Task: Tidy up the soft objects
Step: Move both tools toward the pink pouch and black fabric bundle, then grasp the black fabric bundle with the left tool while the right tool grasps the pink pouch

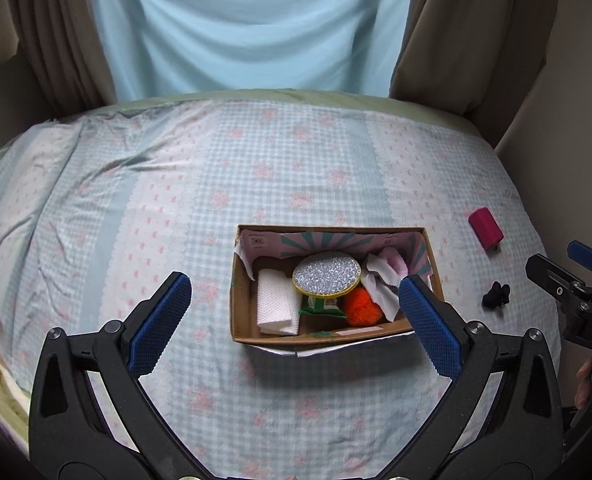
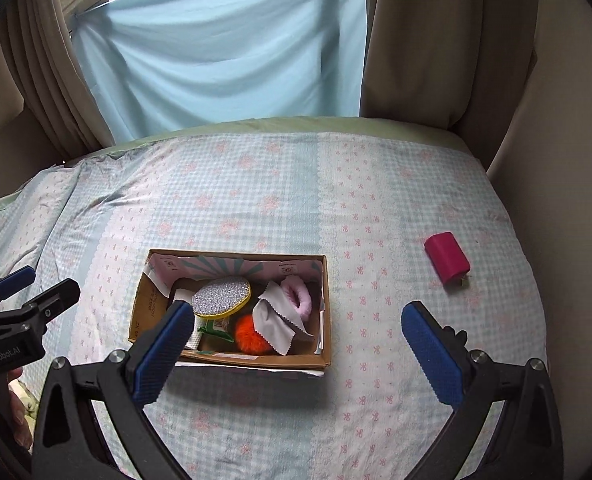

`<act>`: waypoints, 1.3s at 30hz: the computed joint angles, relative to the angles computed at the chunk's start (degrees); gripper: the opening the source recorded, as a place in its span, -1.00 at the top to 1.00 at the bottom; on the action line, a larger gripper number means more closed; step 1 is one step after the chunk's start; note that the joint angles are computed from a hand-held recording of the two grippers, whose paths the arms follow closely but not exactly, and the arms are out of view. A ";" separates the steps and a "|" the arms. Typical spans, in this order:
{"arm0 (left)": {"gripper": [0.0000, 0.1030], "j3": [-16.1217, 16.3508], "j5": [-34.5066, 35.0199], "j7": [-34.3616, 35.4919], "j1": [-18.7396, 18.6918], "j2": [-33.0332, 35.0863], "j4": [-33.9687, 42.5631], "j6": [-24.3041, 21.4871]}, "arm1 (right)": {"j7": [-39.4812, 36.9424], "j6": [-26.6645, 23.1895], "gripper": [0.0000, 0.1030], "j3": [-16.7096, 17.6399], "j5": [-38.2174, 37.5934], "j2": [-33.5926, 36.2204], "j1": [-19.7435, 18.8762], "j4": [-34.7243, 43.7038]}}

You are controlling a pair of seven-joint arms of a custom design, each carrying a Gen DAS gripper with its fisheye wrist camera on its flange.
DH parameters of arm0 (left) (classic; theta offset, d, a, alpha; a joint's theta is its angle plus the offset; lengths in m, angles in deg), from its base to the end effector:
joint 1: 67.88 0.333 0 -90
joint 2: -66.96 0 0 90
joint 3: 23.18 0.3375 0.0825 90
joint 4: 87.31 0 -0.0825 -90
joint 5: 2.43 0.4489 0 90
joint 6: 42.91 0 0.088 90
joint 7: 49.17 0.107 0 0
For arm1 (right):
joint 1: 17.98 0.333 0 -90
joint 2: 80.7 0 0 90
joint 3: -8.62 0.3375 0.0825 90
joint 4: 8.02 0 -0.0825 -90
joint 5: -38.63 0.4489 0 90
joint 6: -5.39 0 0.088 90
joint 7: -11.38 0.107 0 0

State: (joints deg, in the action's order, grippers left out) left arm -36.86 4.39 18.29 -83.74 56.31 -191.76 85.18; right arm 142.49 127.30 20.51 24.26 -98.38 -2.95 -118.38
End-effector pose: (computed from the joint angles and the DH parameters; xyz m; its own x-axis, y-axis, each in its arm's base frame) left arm 0.5233 -0.3077 0.6906 -0.1943 -0.9790 0.0618 -0.8114 0.1250 -0.5709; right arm 0.4964 0.2587 0.6885 -0.1413 -0.9876 -0.0686 -0.8225 0.1557 -0.5470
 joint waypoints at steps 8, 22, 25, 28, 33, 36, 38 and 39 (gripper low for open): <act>-1.00 -1.08 1.05 0.47 -1.15 0.47 3.36 0.74 | 1.98 -1.99 -1.00 1.45 -4.03 -6.69 -2.27 -2.20; -1.00 -5.90 12.10 -8.51 -9.44 15.98 21.56 -4.42 | -5.61 -1.40 -1.00 -3.52 -0.32 -19.65 -9.63 -12.29; -1.00 -5.94 14.80 -12.99 -12.96 20.56 26.20 -6.37 | -12.16 0.20 -1.00 -6.52 1.71 -20.30 -11.25 -13.53; -1.00 -5.41 17.30 -16.80 -16.98 25.95 31.33 -8.42 | -19.56 2.48 -1.00 -9.75 3.91 -19.59 -12.62 -14.21; -1.00 -3.88 18.40 -20.91 -22.77 34.50 38.22 -9.00 | -32.85 4.89 -1.00 -15.08 9.16 -15.45 -13.81 -13.94; -1.00 -3.01 18.26 -21.44 -25.62 39.20 41.62 -8.59 | -39.36 5.18 -1.00 -17.53 13.17 -11.48 -14.54 -12.80; -1.00 -2.39 18.32 -21.14 -27.54 42.20 43.76 -8.68 | -43.54 5.49 -1.00 -18.57 15.48 -8.55 -15.11 -11.96; -1.00 -2.23 17.97 -20.79 -28.34 43.79 45.03 -8.91 | -45.60 5.27 -1.00 -19.07 16.92 -7.04 -15.31 -11.34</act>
